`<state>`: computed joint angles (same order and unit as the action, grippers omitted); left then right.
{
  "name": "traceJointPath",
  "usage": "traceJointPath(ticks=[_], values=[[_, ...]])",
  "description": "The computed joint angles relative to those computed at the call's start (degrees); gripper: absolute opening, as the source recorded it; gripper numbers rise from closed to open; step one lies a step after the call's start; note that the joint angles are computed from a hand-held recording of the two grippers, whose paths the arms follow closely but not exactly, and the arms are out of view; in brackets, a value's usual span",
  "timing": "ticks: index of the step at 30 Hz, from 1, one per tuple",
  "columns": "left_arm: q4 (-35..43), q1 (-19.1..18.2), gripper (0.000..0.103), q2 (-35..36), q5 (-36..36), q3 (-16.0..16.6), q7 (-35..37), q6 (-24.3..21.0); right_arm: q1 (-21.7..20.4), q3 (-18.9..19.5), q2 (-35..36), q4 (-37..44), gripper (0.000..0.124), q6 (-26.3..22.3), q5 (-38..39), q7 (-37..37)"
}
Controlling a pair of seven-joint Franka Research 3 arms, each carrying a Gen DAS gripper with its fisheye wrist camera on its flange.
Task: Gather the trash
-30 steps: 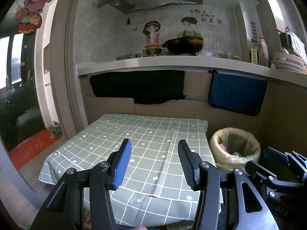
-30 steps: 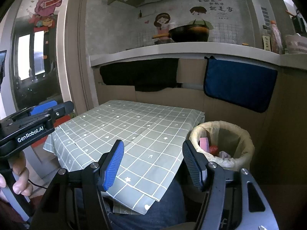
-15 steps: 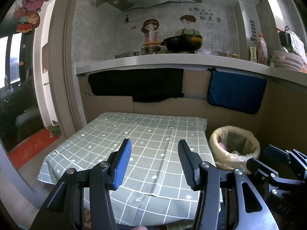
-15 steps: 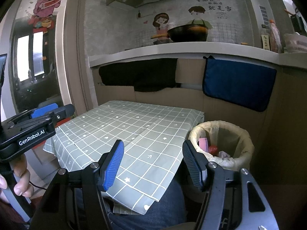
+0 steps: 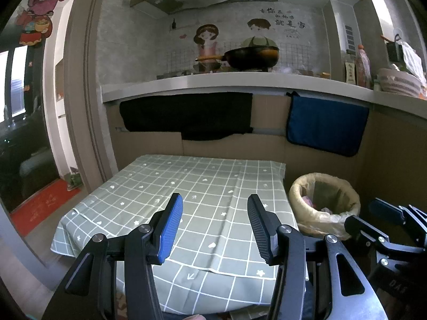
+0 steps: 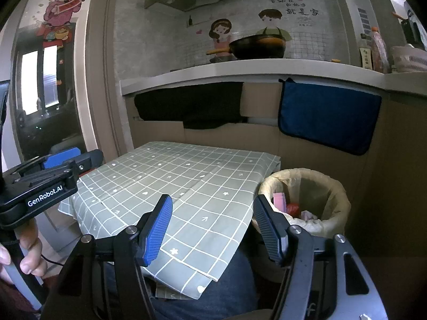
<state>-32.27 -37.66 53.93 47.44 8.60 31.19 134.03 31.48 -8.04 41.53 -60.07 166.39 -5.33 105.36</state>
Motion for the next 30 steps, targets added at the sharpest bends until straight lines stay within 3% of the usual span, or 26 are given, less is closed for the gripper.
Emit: traceJointPath(ticks=[15,26,30], values=[[-4.02,0.92,0.051,-2.27,0.28,-0.86,-0.04,2.42,0.6,-1.07,-0.21,-0.42,0.061,0.24,-1.0,1.36],[-2.03,0.83,0.051,-1.16,-0.14,-1.11,0.66,1.43,1.01,-1.84,-0.69,-1.45,0.061,0.89,-1.6,2.41],[-8.95,1.25,0.051,-5.0,1.67,-1.16,-1.61,6.24,1.01,-1.85,-0.73,-1.38,0.061,0.67,-1.79,2.52]])
